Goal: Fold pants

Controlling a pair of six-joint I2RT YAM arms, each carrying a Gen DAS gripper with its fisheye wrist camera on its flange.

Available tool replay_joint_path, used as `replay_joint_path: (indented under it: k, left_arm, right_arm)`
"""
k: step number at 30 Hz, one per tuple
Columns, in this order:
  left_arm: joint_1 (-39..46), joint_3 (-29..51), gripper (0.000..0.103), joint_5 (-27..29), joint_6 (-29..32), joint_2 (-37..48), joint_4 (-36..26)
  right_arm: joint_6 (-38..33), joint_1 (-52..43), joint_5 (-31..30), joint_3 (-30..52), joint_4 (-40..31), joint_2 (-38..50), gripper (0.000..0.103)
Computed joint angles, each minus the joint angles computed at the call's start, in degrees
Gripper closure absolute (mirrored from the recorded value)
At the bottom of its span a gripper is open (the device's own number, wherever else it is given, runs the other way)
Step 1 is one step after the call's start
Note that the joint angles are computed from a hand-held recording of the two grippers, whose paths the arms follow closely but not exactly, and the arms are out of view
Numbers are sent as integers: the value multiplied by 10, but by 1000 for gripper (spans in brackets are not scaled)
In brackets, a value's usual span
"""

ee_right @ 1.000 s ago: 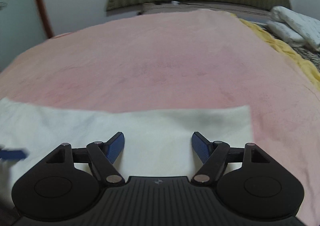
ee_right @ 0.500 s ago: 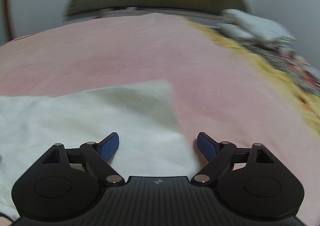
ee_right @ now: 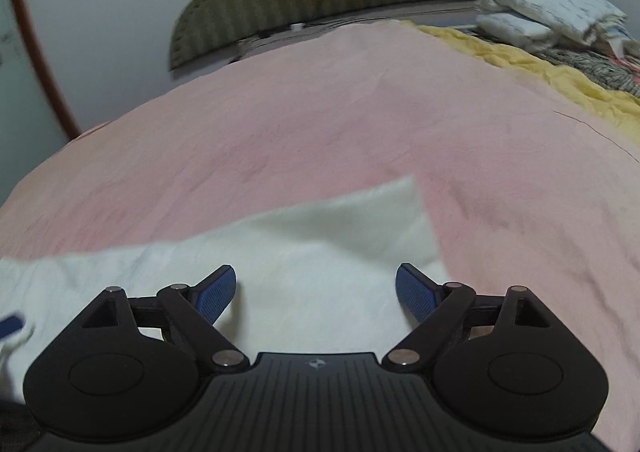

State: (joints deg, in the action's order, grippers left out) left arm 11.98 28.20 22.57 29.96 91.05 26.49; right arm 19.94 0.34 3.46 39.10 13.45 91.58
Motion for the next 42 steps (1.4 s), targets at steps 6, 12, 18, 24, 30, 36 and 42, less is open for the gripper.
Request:
replay_joint_path:
  k: [6,12,18,24,30,36,42]
  left_arm:
    - [25,51,0,42,-25,27,-75]
    - [25,51,0,43,-27,27,-74]
    - [27,53,0,48,-29,27,-78]
    - [27,53,0,48,-30,27,-78]
    - [30,53,0,51,-31,28,-77]
    - [56,36,1,65,-37,0,-68]
    - [91,29,0,72,-47,-15,-20]
  right_arm:
    - [51,29,71,-37,-12,-41,14]
    - [31,86,159,-65,-30,-64,0]
    - [29,74,152,-78,24,-28,0]
    - [27,81,165,-86,45,-22,0]
    - [34,86,173,-91,51,-22,0]
    - [52,86,180,-105,54,-42,0]
    - [162,56,131,-211,52,-191,0]
